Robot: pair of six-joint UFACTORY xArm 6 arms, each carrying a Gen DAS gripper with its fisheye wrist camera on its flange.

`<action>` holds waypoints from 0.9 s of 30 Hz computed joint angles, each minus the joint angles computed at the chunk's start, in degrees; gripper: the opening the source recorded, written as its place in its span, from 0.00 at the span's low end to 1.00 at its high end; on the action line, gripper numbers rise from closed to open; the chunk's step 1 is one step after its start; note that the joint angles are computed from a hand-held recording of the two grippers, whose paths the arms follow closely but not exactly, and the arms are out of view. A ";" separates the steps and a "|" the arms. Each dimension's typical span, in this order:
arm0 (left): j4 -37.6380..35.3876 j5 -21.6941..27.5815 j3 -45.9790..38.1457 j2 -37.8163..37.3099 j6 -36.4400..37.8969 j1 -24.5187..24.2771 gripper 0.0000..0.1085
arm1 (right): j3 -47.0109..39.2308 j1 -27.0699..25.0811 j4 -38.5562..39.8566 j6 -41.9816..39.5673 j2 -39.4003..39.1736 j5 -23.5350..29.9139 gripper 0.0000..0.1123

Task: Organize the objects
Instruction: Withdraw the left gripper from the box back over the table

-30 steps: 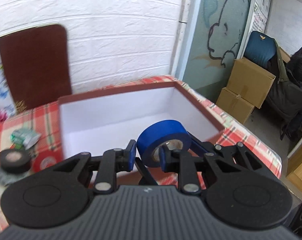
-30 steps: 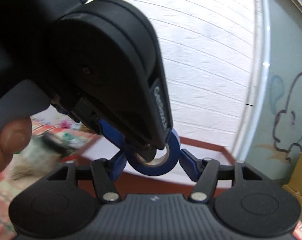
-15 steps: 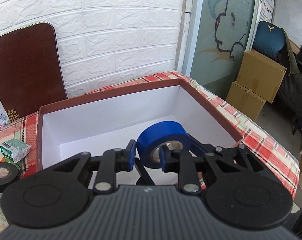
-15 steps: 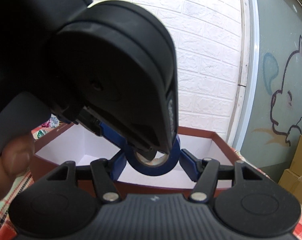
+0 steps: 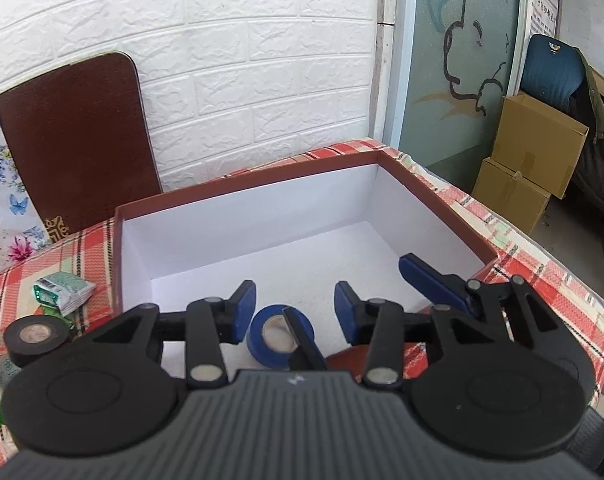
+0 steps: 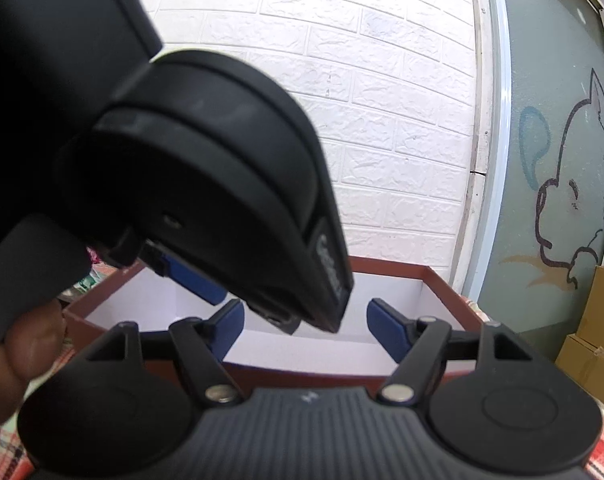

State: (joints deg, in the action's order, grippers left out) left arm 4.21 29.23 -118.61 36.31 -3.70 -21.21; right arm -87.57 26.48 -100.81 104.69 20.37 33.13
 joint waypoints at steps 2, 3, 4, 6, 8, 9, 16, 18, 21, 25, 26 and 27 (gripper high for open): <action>1.69 -1.09 3.38 -2.19 -1.53 0.04 0.42 | 1.25 0.90 -0.26 0.87 -0.90 0.82 0.64; 2.24 -1.34 4.71 -3.10 -2.19 0.15 0.42 | 1.88 1.40 -0.38 1.25 -1.34 1.28 0.65; 2.87 -1.73 6.33 -4.18 -2.96 0.26 0.42 | 2.52 1.94 -0.54 1.63 -1.79 1.78 0.65; 4.24 -2.52 9.24 -6.13 -4.57 0.55 0.42 | 3.92 3.12 -1.11 2.62 -2.76 2.94 0.66; 6.44 -3.58 12.83 -8.49 -6.96 0.81 0.43 | 5.35 4.35 -1.56 3.72 -3.74 4.19 0.66; 6.89 -4.30 14.73 -9.71 -7.64 0.99 0.45 | 6.07 4.99 -1.65 4.28 -4.21 4.86 0.67; 14.06 -8.26 27.30 -17.58 -14.11 2.58 0.46 | 10.08 9.59 -1.09 7.13 -5.93 6.89 0.69; 14.54 -8.77 30.42 -19.42 -14.96 3.47 0.46 | 10.18 10.56 0.89 6.06 -5.41 5.75 0.69; 15.17 -8.74 34.40 -21.52 -16.43 5.11 0.46 | 9.05 11.21 5.49 3.21 -3.69 1.32 0.70; 16.36 -8.91 39.17 -23.84 -19.21 8.11 0.46 | 5.63 12.36 12.99 -4.39 -0.01 -3.49 0.70; 17.35 -9.11 40.15 -24.27 -20.21 8.93 0.46 | 4.65 12.80 14.58 -6.34 0.92 -4.02 0.70; 18.68 -9.26 41.12 -24.76 -21.30 9.72 0.46 | 3.65 13.31 15.99 -8.24 1.84 -4.32 0.70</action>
State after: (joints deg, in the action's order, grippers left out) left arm 22.88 19.97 -77.49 11.55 -25.00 -11.49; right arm -83.92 39.79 -84.82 96.45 22.21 28.81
